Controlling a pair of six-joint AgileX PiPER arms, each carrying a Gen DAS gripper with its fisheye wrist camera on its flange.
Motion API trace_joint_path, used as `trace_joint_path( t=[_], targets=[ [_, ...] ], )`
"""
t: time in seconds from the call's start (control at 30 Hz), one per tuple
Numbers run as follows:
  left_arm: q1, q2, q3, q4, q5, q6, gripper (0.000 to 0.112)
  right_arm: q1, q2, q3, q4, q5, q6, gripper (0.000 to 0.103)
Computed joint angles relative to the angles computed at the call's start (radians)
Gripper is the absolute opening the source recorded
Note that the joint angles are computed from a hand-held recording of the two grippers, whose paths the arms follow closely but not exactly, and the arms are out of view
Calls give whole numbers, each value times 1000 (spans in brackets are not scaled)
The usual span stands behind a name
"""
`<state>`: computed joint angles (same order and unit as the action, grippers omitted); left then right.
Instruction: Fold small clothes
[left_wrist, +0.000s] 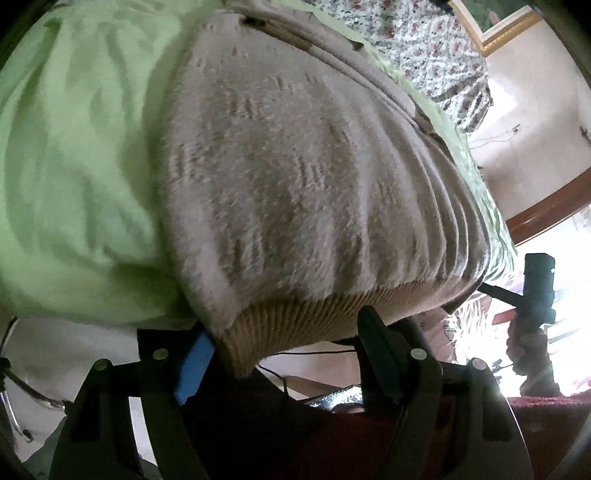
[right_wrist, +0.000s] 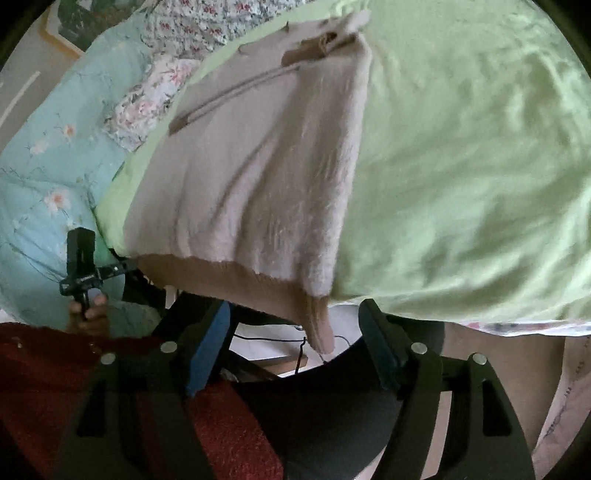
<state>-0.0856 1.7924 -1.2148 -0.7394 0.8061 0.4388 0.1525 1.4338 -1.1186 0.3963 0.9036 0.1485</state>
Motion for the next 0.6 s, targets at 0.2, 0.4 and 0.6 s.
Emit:
trace_joint_path(
  t=[0.2,0.4,0.6],
  targets=[
    [-40,20,-51,77,8,-28,7,74,101,-40,-10,-51,-13,38],
    [-30,-60,6,52,-23,34,7,26,27,-10,121,-33,-153,10],
    [-10,-134,13,-39,-33,69,7,-74,-73,42,331,-73,-286,9]
  ],
)
